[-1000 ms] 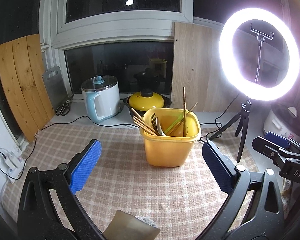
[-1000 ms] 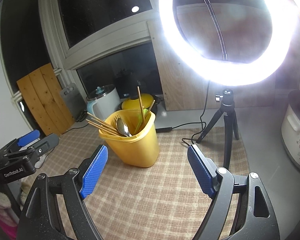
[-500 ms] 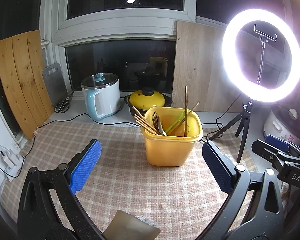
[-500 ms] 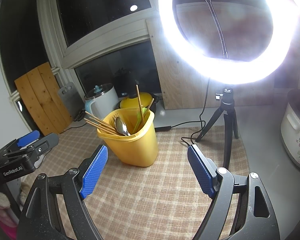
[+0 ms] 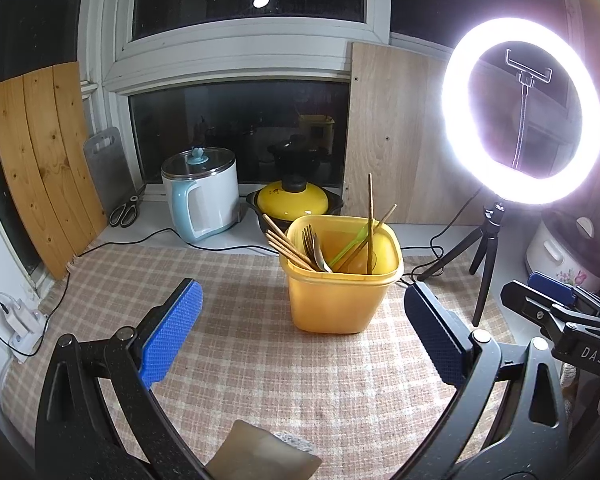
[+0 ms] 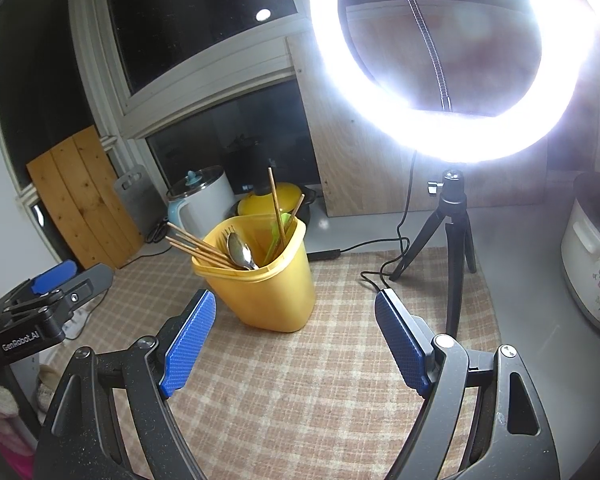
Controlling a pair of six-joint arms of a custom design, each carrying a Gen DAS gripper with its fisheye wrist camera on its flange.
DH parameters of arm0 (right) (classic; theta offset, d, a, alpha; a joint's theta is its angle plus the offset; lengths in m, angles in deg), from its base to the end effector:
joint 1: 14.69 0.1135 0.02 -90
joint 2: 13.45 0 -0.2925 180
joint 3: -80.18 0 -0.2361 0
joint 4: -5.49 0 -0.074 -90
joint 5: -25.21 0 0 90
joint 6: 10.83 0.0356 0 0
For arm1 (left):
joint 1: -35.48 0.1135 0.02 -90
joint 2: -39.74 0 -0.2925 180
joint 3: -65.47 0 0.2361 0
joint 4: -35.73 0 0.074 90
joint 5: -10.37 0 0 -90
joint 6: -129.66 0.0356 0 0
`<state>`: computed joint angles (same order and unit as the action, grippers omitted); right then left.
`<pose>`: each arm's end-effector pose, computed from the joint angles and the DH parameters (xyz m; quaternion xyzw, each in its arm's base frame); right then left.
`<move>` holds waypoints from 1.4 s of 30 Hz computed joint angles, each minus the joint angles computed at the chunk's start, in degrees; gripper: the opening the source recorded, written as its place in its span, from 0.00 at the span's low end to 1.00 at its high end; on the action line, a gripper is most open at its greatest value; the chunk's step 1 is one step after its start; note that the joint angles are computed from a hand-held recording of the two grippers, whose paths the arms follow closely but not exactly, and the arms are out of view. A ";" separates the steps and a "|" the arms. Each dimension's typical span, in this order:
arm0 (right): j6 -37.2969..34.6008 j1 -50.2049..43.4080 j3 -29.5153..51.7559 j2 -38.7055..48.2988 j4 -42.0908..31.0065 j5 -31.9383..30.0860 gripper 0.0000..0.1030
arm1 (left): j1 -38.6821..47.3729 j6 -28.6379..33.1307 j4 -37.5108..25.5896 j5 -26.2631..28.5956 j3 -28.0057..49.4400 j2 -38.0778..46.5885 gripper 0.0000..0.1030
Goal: Organize utensils
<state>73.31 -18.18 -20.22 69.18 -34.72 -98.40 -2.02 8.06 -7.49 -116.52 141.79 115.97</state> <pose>0.2944 0.0018 0.3201 -0.1329 0.8761 0.2335 0.4002 0.2203 -0.1421 0.3279 -0.0809 0.8757 0.0251 0.4754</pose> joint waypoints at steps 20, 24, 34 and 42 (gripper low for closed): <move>0.35 -0.18 0.24 0.71 -0.77 -0.45 0.80 | -0.75 -0.25 0.02 -1.31 0.08 0.50 1.00; 0.36 -0.19 0.35 0.76 -0.91 -0.44 0.80 | -0.94 -0.50 -0.46 -1.67 0.35 0.60 1.00; 0.78 -0.28 0.24 0.95 -0.95 -0.36 0.80 | -0.88 -0.51 -0.92 -2.16 0.44 0.21 1.00; 0.89 -0.12 0.21 1.36 -1.28 -0.08 0.80 | -0.94 -0.69 -1.12 -3.23 0.32 0.00 1.00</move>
<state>74.20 -18.30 -20.01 70.54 -35.99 -98.49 -2.96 7.37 -8.61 -119.75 142.11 115.97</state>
